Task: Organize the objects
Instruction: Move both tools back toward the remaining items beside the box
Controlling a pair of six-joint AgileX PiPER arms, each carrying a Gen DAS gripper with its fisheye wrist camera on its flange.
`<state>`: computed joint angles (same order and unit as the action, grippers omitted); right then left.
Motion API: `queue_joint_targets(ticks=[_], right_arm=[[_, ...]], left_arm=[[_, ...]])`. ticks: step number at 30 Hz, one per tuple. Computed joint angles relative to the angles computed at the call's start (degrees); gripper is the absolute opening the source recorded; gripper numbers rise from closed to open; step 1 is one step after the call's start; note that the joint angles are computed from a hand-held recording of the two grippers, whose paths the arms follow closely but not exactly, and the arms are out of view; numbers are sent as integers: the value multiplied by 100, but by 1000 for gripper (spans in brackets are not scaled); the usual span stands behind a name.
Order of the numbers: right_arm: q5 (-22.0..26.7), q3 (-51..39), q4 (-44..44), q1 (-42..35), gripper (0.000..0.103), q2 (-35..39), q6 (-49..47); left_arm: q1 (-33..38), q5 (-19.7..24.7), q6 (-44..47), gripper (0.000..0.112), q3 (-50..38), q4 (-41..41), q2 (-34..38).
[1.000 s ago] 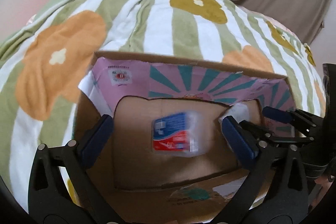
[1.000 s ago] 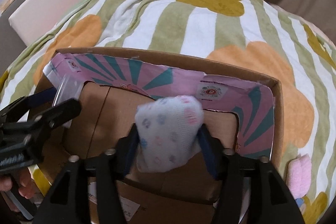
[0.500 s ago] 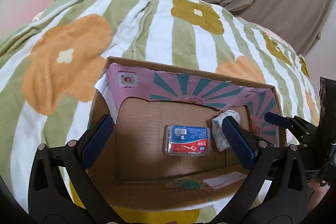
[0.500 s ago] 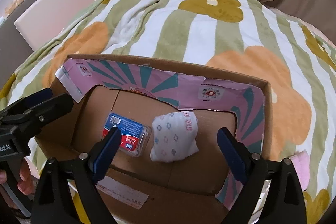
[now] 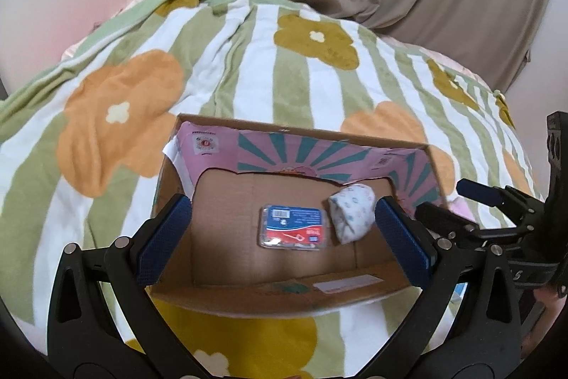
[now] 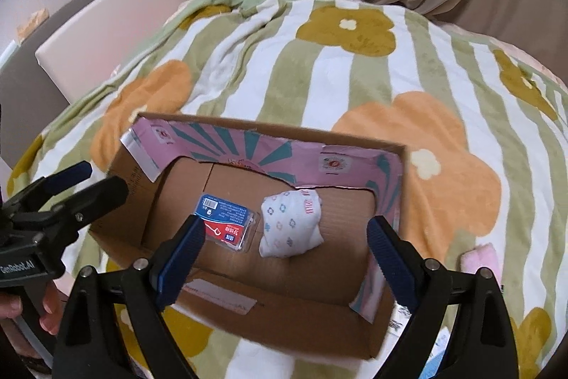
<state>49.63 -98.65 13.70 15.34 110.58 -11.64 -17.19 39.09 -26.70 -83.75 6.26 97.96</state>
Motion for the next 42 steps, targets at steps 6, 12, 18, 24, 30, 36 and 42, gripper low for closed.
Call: queue_joint_targets(ticks=[6,12,18,24,30,36,42], right_arm=[[222,223,253,-391,91,-560,-311],[283,549,219,-767,91,-1209,-647],[398,855,511,-1386,91,-1790,-1230],[606,1140,1208,-2224,91,-2148,-1963],[738,1340,1716,-3003,91,-2301,-2623],[862,1433,1972,-3616,91,-2249,-3137],[882,1786,2276,-4132,91,-2179,-3782]], left_arm=[[-472,296,-475,102,-137,375,-281],[-1130,655,-972,102,-350,696,-447],[-1914,896,-1507,102,-627,1130,-364],[-2683,1194,-1879,102,-1150,1499,19],[-3321,1403,-2140,102,-1709,1637,604],[-3792,1557,-2164,102,-2285,1560,1252],[-4041,1615,-2071,102,-2744,1410,1895]])
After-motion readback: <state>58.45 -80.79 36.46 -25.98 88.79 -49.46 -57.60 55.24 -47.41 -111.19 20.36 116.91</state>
